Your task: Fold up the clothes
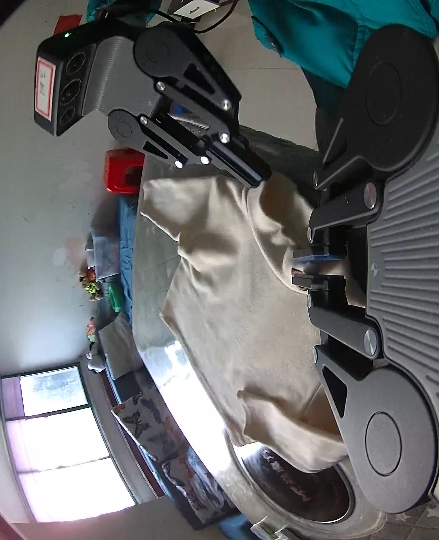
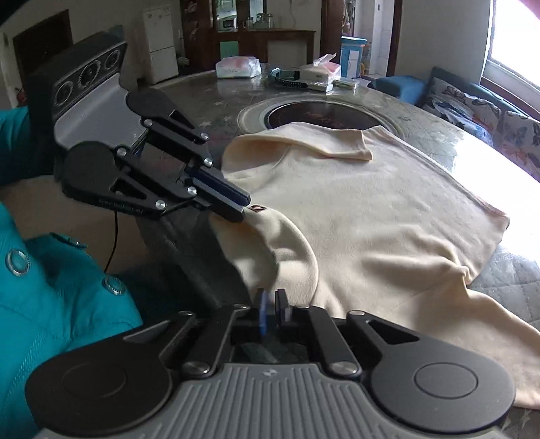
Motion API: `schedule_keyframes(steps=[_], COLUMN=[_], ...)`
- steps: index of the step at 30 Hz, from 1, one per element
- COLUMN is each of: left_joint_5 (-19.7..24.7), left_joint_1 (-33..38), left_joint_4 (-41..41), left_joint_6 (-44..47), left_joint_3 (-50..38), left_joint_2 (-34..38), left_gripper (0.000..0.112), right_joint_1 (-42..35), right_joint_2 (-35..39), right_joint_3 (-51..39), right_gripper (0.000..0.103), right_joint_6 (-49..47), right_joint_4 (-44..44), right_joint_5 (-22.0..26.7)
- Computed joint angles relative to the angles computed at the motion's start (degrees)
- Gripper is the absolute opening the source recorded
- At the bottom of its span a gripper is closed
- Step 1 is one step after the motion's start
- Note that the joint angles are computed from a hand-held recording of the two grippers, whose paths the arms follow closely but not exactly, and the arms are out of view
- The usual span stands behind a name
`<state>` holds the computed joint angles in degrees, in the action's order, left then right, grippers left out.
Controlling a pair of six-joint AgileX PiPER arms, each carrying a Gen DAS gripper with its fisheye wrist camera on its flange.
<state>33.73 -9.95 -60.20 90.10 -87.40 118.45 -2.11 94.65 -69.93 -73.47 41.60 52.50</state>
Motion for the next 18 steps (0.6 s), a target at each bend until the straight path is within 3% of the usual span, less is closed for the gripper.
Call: schedule_keyframes(steps=[3, 7, 9, 14, 18], left_joint_5=[0.23, -1.76, -1.53, 1.06, 3.54], left_joint_1=[0.19, -1.68, -2.99, -5.6, -6.29], left_joint_4=[-3.19, -1.78, 1.49, 7.24, 8.01], left_joint_6=[-0.06, -5.28, -10.09, -17.75, -17.38], left_joint_3=[-1.22, -6.39, -10.36, -17.45, -18.35], left_joint_2=[0.13, 2.97, 5.65, 11.04, 12.51], left_gripper=[0.011, 0.011, 0.011, 0.011, 0.011], right_joint_1=[-1.49, -1.19, -0.61, -0.15, -1.1], right_joint_2=[-0.15, 0.83, 2.96, 9.03, 11.9], right_joint_3=[-0.88, -2.26, -3.82, -7.36, -9.53], right_gripper=[0.01, 0.021, 0.022, 0.024, 0.024], right_joint_6=[-0.21, 2.32, 4.99, 8.44, 15.47], right_joint_4=[2.48, 1.99, 0.28, -2.07, -7.19], right_joint_5=[-0.62, -7.31, -11.1, -17.56, -19.08])
